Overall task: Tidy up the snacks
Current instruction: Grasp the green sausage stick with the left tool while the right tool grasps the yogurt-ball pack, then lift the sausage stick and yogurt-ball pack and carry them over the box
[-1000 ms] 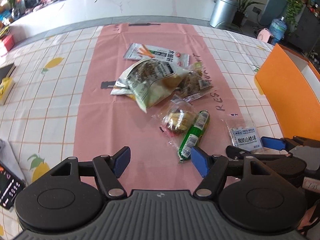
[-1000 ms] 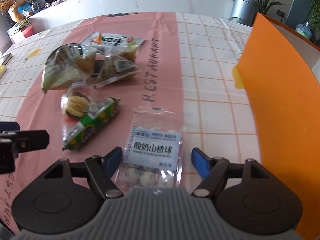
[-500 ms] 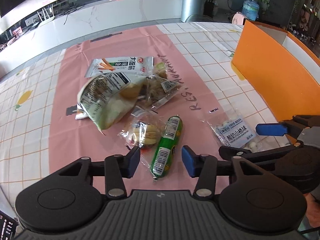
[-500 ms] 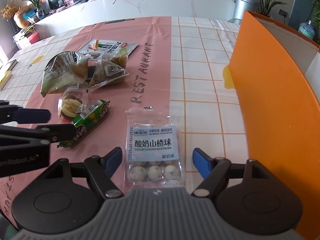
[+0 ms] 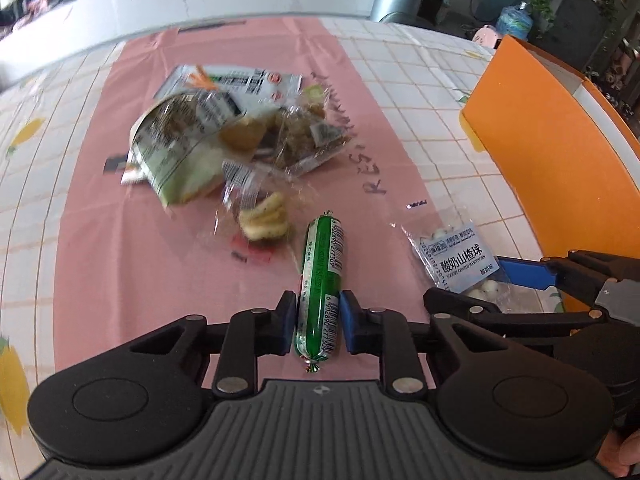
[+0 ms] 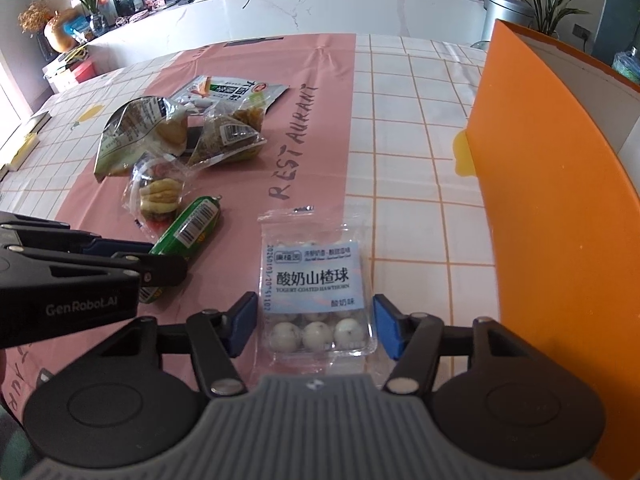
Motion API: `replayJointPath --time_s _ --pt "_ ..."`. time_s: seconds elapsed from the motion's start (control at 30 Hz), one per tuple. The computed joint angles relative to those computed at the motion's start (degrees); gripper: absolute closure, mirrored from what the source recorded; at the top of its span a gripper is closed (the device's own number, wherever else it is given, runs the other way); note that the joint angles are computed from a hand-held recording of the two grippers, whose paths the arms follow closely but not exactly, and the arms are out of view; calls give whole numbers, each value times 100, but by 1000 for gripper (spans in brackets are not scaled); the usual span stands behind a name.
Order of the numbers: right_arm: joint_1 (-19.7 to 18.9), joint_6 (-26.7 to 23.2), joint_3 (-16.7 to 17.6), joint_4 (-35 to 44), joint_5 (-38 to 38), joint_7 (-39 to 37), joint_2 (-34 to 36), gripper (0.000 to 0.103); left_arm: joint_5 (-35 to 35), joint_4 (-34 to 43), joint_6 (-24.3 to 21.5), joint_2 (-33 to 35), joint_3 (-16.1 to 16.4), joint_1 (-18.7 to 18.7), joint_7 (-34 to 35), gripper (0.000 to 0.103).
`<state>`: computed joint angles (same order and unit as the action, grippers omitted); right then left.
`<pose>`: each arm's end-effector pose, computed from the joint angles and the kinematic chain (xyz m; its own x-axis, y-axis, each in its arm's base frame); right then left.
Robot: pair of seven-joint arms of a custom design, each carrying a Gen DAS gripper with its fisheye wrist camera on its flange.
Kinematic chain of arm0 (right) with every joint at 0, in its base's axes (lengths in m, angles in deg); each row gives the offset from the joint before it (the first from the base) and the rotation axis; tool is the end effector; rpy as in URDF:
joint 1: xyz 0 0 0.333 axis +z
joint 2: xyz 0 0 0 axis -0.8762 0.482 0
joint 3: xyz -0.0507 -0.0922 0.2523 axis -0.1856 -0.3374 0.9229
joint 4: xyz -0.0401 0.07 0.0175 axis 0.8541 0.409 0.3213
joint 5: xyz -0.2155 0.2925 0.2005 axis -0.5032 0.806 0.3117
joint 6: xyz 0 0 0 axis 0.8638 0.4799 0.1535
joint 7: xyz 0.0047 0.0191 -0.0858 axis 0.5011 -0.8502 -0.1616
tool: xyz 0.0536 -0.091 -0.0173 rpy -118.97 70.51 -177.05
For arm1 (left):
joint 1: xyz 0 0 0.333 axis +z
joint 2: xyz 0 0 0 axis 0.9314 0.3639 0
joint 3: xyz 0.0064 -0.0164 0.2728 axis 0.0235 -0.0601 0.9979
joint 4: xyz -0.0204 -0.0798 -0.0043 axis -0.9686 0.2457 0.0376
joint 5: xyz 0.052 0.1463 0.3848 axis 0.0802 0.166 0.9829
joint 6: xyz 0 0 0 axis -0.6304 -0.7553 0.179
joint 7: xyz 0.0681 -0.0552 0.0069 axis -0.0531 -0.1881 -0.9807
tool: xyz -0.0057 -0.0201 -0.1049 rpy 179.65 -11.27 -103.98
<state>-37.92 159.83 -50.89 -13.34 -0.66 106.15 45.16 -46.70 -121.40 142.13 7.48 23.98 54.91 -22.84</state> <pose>0.6233 0.3314 0.3797 0.5307 -0.8422 -0.0950 -0.7441 -0.4093 -0.5280 0.5914 -0.2781 0.4015 0.1637 -0.9755 0.1473 -0.8735 -0.2127 -0.4380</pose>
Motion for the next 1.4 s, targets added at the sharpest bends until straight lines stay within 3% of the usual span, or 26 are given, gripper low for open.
replayJointPath --time_s 0.17,0.27,0.47,0.77,0.83,0.97,1.23,1.4 --pt "-116 103 114 -415 271 -281 -292 42 -791 -313 -14 -286 -98 121 100 74" --pt "-99 381 106 -605 294 -382 -387 36 -398 -339 18 -303 -35 40 -161 57" --pt "22 929 31 -774 113 -436 -400 36 195 38 -218 -26 12 -78 -511 54" --pt "11 986 45 -714 159 -416 -268 36 739 246 -575 122 54 -227 -813 64" --pt "-14 970 76 -707 190 -460 -260 42 844 322 -665 174 55 -257 -806 65" --pt "15 969 55 -722 142 -448 -267 44 975 432 -775 249 62 -304 -852 78" --pt "3 852 51 -657 151 -419 -265 47 930 193 -481 70 70 -258 -1167 79" --pt "-106 634 125 -670 407 -436 -432 47 1004 173 -536 -123 38 -266 -1290 79"
